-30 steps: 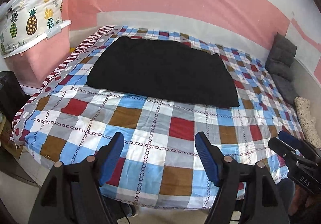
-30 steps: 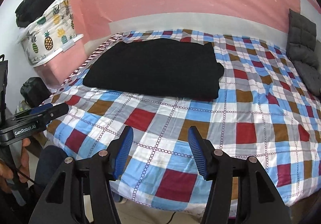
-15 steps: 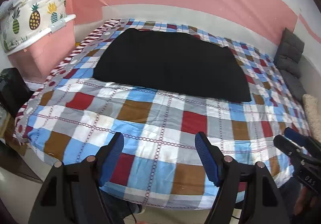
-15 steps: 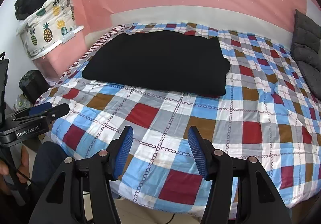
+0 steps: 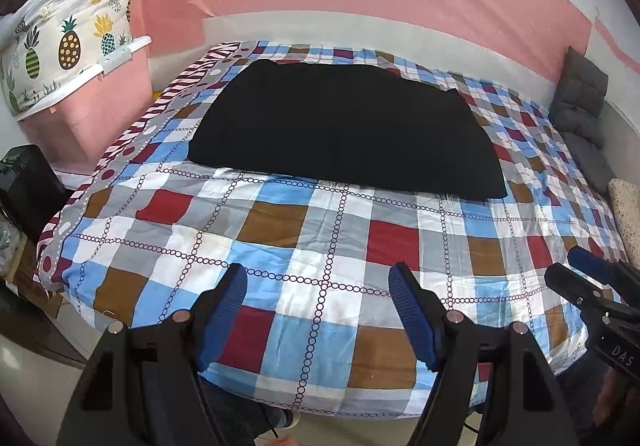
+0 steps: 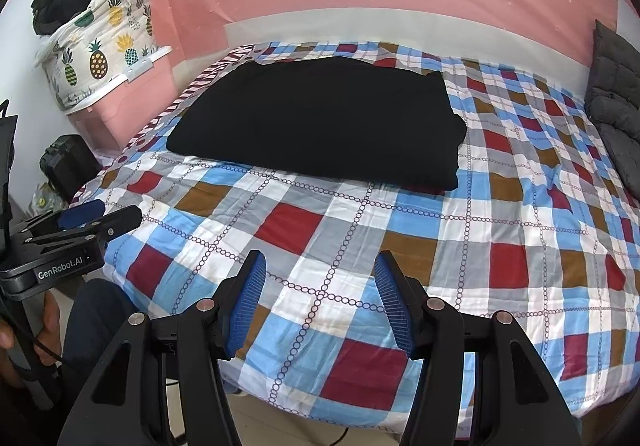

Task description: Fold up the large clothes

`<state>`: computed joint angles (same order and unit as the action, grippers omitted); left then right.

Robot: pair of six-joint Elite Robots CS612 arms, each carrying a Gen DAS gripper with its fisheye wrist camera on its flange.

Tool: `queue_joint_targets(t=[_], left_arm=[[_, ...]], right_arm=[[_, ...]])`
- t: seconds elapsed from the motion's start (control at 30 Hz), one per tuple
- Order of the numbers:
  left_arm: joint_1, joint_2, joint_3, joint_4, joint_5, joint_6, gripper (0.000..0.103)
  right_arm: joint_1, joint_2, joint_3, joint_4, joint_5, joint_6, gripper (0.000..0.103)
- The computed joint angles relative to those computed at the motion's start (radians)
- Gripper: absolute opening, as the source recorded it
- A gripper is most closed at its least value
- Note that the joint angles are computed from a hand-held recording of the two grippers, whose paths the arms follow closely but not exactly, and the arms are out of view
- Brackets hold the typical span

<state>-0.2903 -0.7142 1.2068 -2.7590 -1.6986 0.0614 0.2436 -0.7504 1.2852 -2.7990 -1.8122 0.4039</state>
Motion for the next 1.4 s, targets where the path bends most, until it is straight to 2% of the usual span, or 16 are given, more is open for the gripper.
queue_joint_targets(t=[1.4], left_arm=[[0.005, -0.006, 0.008, -0.002, -0.023, 0.023, 0.075]], right_arm=[[0.005, 0.002, -0.007, 0.009, 0.001, 0.009, 0.057]])
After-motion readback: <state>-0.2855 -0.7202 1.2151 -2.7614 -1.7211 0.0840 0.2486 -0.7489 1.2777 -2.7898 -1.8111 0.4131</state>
